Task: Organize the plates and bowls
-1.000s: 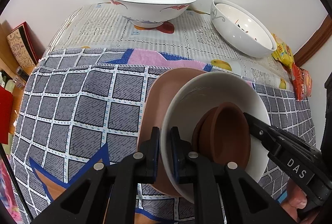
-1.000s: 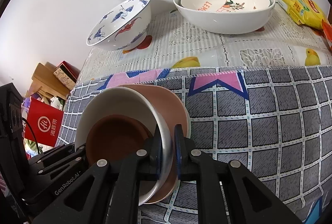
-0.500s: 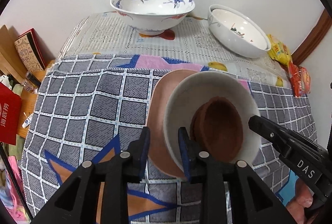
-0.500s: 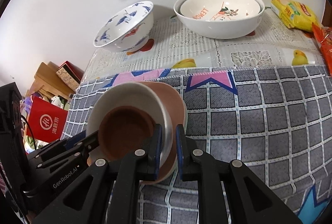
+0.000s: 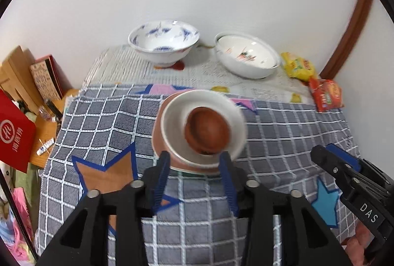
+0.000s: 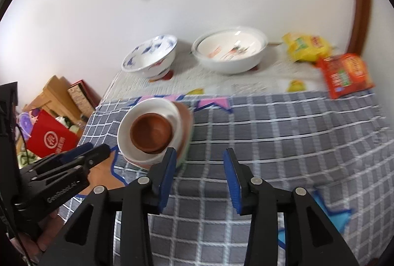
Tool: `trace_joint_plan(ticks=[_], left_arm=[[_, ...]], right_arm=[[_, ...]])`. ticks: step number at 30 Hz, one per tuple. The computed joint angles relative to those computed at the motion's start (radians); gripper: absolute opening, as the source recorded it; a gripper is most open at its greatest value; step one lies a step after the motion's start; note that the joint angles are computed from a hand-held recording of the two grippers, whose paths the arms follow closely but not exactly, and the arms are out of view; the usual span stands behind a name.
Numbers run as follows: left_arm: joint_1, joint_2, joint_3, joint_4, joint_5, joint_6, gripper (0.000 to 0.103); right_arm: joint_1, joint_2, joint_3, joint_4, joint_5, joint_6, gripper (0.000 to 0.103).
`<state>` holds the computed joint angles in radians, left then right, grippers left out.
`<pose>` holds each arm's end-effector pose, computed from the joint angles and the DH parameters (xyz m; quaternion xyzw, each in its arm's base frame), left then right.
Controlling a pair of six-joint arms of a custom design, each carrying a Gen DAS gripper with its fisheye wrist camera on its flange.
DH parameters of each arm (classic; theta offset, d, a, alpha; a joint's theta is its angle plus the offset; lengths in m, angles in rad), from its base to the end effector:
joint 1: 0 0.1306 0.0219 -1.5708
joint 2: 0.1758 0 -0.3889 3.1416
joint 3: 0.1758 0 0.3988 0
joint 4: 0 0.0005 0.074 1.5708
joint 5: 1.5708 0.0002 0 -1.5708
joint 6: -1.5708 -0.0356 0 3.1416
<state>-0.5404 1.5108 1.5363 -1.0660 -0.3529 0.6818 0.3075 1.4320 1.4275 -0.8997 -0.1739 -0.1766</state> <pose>0.4517 -0.2572 0.4343 -0.1130 0.9444 -0.0093 0.3085 0.4771 0.1574 0.4316 -0.0899 0.9375 0.1578 0.2968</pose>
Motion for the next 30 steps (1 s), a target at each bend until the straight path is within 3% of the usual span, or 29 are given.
trace_joint_plan(ticks=[4, 10, 11, 14, 17, 20, 24, 30], left_arm=[[-0.081, -0.017, 0.013, -0.020, -0.065, 0.021, 0.057], [-0.190, -0.031, 0.039, -0.072, -0.135, 0.075, 0.073], [-0.206, -0.036, 0.038, -0.077, -0.151, 0.087, 0.076], [-0.253, -0.048, 0.048, -0.093, -0.220, 0.122, 0.083], [-0.290, -0.050, 0.064, -0.105, -0.287, 0.139, 0.087], [-0.317, -0.036, 0.094, -0.138, -0.322, 0.144, 0.089], [-0.331, -0.034, 0.101, -0.144, -0.318, 0.147, 0.089], [-0.344, -0.020, 0.121, -0.189, -0.353, 0.164, 0.090]], right_arm=[[-0.025, -0.104, -0.064, -0.011, 0.067, 0.020, 0.045], [-0.090, -0.223, -0.132, -0.040, 0.066, 0.025, 0.046], [-0.103, -0.249, -0.149, -0.037, 0.066, 0.020, 0.050], [-0.140, -0.324, -0.194, -0.016, 0.072, 0.023, 0.078], [-0.156, -0.364, -0.199, -0.034, 0.101, 0.059, 0.083], [-0.168, -0.392, -0.203, -0.042, 0.143, 0.068, 0.090], [-0.196, -0.411, -0.206, -0.053, 0.120, 0.067, 0.090], [-0.184, -0.427, -0.215, -0.063, 0.166, 0.073, 0.090]])
